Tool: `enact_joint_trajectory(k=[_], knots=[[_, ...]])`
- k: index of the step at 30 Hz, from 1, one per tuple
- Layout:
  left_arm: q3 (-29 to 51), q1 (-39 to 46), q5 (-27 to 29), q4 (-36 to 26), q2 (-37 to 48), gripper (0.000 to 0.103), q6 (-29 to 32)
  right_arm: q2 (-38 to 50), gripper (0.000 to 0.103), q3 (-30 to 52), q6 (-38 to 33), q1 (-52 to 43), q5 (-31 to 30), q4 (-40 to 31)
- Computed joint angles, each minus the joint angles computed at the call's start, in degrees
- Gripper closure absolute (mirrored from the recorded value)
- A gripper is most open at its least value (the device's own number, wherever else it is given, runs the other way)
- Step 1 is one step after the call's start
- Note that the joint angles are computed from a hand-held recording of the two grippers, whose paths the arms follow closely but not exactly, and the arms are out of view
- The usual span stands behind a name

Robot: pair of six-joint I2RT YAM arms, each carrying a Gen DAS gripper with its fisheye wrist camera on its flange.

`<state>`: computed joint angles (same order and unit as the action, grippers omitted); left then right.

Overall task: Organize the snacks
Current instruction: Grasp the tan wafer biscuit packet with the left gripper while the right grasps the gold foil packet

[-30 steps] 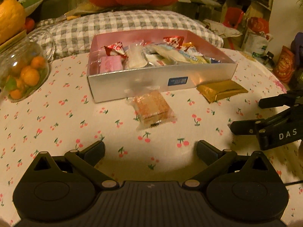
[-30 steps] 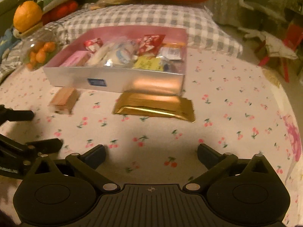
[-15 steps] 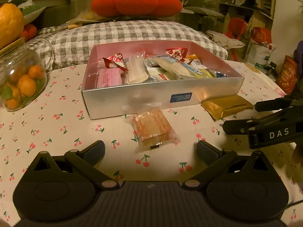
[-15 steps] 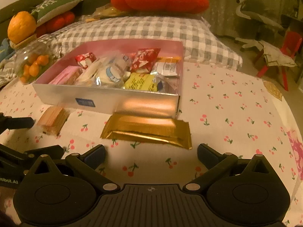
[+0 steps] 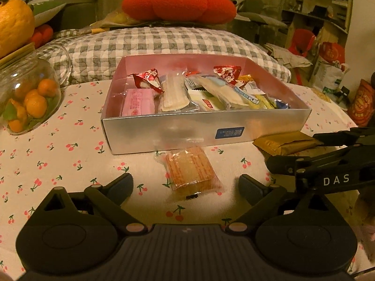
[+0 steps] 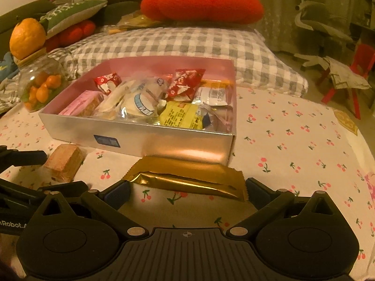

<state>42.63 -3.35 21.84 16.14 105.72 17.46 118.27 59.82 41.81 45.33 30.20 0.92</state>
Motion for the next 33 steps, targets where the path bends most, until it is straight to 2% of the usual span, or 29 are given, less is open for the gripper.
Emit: enact_joint_trajectory(k=[8, 12, 14, 17, 20, 22, 25, 27, 29, 31, 33], knots=[[0.12, 0.28, 0.39, -0.15, -0.49, 0.029, -1.22, 0.44, 0.000, 0.35, 0.24, -0.05, 0.15, 0.66], [0.61, 0.41, 0.57, -1.03, -0.60, 0.036, -1.40, 0.10, 0.000, -0.21, 0.58, 0.00, 0.20, 1.35], [0.85, 0.37, 0.41, -1.59, -0.80, 0.048, -1.06, -0.24, 0.002, -0.77, 0.57, 0.16, 0.61, 1.97], [1.28, 0.58, 0.90, -2.69, -1.09, 0.063, -1.01, -0.78, 0.008, -1.51, 0.23, 0.27, 1.14, 2.62], [1.29, 0.73, 1.31, -2.90, -1.28, 0.067, -1.17, -1.52, 0.023, -2.39, -0.10, 0.33, 1.63, 3.07], [1.27, 0.83, 1.53, -2.89, -1.40, 0.069, -1.29, -2.18, 0.038, -3.16, 0.08, 0.16, 1.34, 3.45], [1.28, 1.05, 1.86, -3.38, -1.66, 0.070, -1.21, -3.38, 0.042, -4.72, 0.18, -0.20, -0.16, 4.76], [1.34, 1.27, 2.14, -3.85, -1.72, 0.070, -0.86, -4.28, 0.041, -5.77, -0.30, -0.40, -1.90, 5.64], [1.20, 1.41, 2.30, -3.86, -1.75, 0.070, -0.51, -4.86, 0.035, -6.69, -0.47, -0.51, -3.56, 6.70], [1.02, 1.50, 2.40, -3.74, -1.78, 0.070, -0.31, -5.13, 0.006, -7.13, 0.40, -0.44, -4.24, 7.28], [0.90, 1.51, 2.38, -3.67, -1.87, 0.070, -0.01, -5.17, 0.003, -7.00, 1.93, -0.44, -4.89, 7.07]])
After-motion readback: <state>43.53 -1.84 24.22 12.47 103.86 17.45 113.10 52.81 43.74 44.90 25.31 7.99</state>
